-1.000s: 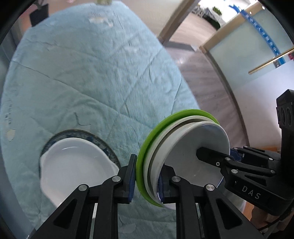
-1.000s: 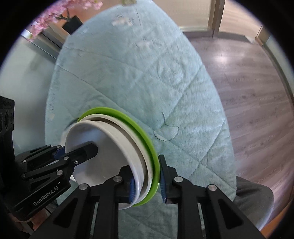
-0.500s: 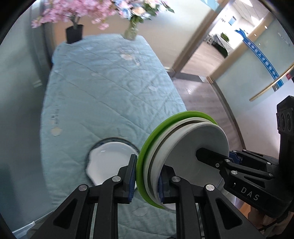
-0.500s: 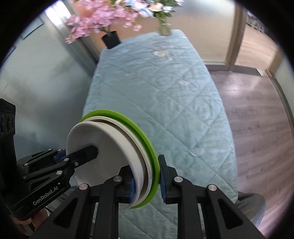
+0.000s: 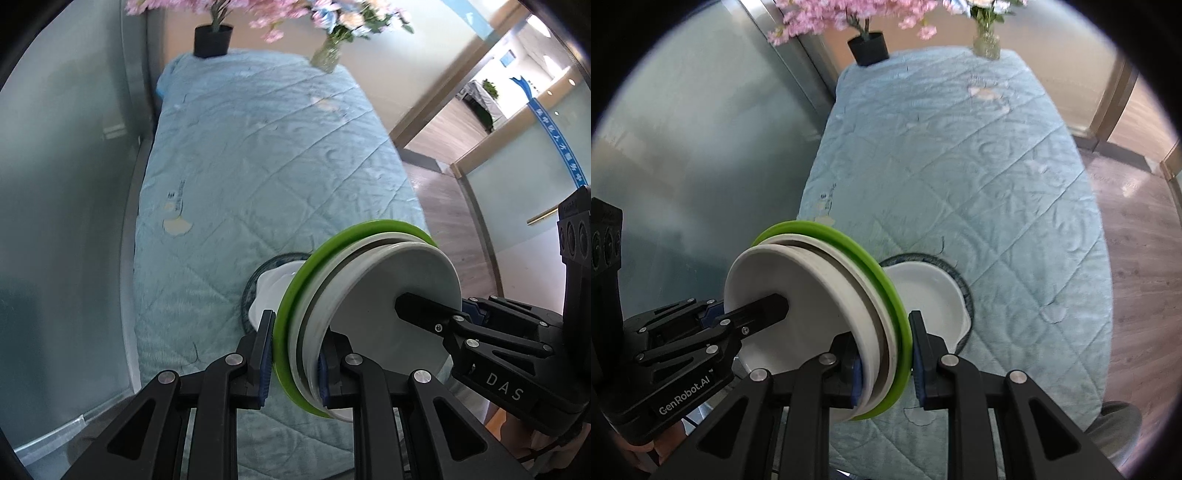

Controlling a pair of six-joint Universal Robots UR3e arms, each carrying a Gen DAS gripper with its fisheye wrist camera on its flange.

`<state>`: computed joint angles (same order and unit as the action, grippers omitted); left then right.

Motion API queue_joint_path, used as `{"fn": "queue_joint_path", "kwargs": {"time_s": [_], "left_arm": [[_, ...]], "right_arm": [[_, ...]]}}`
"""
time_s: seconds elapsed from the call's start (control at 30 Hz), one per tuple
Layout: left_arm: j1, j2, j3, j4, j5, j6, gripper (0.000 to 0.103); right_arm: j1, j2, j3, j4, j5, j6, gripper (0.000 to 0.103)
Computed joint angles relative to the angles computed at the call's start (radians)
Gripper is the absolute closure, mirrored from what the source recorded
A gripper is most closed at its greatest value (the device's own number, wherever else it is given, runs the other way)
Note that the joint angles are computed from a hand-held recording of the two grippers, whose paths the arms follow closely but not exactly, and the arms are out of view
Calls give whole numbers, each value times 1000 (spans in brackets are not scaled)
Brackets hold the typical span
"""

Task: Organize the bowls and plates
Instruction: 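Lift the nested bowls with both grippers and carry them over the plate stack, then lower the nested bowls onto the plate stack and open both grippers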

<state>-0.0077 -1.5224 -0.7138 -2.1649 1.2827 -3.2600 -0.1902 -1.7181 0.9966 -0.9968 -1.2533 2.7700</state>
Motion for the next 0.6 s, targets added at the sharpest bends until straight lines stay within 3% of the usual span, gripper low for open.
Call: {"fn": "queue_joint_path", "kwargs": {"time_s": [0.37, 0.6], "left_arm": [[-56, 15, -485, 308, -22, -27, 87], [-74, -59, -598, 421, -23, -35, 87]], "right_arm": [[0, 9, 339, -198, -78, 50, 83], [-13, 65, 446, -270, -83, 71, 83]]}}
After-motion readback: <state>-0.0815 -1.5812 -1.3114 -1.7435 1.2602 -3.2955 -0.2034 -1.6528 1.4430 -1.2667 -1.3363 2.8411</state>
